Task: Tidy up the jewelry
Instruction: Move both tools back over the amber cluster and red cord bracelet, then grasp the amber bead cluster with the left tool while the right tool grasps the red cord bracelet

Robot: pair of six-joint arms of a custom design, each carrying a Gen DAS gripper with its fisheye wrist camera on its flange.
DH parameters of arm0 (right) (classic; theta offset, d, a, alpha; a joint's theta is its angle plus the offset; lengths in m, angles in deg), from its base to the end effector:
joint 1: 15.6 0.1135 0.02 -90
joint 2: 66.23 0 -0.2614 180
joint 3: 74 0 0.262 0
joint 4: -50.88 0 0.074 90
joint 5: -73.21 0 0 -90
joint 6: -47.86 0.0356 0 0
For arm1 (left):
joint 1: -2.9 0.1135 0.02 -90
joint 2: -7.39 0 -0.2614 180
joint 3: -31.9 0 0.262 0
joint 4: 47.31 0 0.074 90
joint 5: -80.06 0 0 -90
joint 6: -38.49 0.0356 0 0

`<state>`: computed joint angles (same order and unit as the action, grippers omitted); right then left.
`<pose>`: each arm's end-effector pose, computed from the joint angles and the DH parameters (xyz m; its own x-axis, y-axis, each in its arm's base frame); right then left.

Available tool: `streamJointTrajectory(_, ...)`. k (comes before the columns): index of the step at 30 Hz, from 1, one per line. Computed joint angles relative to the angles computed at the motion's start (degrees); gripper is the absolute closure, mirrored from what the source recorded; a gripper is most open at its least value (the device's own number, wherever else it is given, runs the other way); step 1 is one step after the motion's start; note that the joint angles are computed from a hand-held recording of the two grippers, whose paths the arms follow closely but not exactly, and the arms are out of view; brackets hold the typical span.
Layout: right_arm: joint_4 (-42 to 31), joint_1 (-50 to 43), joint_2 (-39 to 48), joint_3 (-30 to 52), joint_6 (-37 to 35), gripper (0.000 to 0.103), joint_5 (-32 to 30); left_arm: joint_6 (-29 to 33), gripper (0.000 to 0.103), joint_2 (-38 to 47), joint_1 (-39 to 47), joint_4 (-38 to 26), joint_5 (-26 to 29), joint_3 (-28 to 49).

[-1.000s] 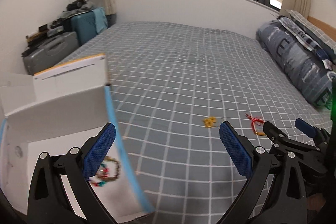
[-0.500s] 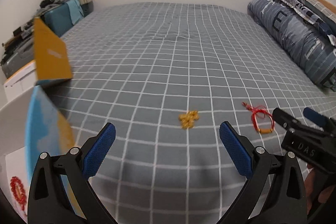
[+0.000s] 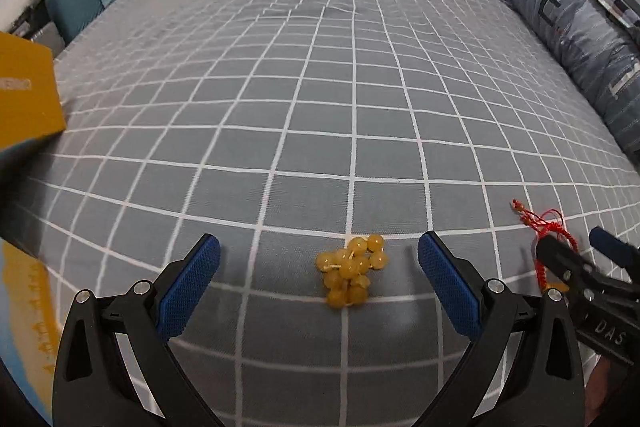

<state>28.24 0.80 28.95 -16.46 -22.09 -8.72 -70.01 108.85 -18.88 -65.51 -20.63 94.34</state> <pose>0.2942 0.0814 0.1190 -0.8556 0.1020 -0.5075 0.0857 0.9948 0.0554 0.3131 -0.1180 0.1131 -0.8265 -0.0055 -0.5629 0.0096 0.9997 -0.0239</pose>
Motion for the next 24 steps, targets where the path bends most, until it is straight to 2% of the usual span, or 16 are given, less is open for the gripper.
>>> streamJointTrajectory(9, -1.39, 0.09, 1.03, 0.06, 0.06, 0.012, -1.33, 0.16, 0.007, 2.95, 0.36, 0.71, 0.21, 0.48)
streamJointTrajectory(12, -2.63, 0.39, 1.24, 0.58, 0.14, 0.020, -0.68, 0.06, 0.009, 3.06, 0.44, -0.33, 0.49, 1.11)
streamJointTrajectory(16, -3.81, 0.28, 0.45, 0.41, 0.05, 0.037, -0.69, 0.37, 0.023, 2.80, 0.18, -1.14, 0.50, 1.14)
streamJointTrajectory(18, -4.02, 0.60, 0.50, 0.58, -0.33, 0.042, -0.69, 0.12, 0.030, 2.15, 0.12, -1.82, 0.72, 0.85)
streamJointTrajectory(20, -4.10, 0.63, 0.25, 0.44, -0.87, 0.047, -0.77, -0.10, 0.041, 1.71, 0.13, -2.84, 1.33, 1.17)
streamJointTrajectory(24, -4.01, 0.40, 0.26, 0.53, -1.21, 0.059, -1.09, 0.29, 0.054, 0.84, 0.09, -3.35, 1.28, 0.73)
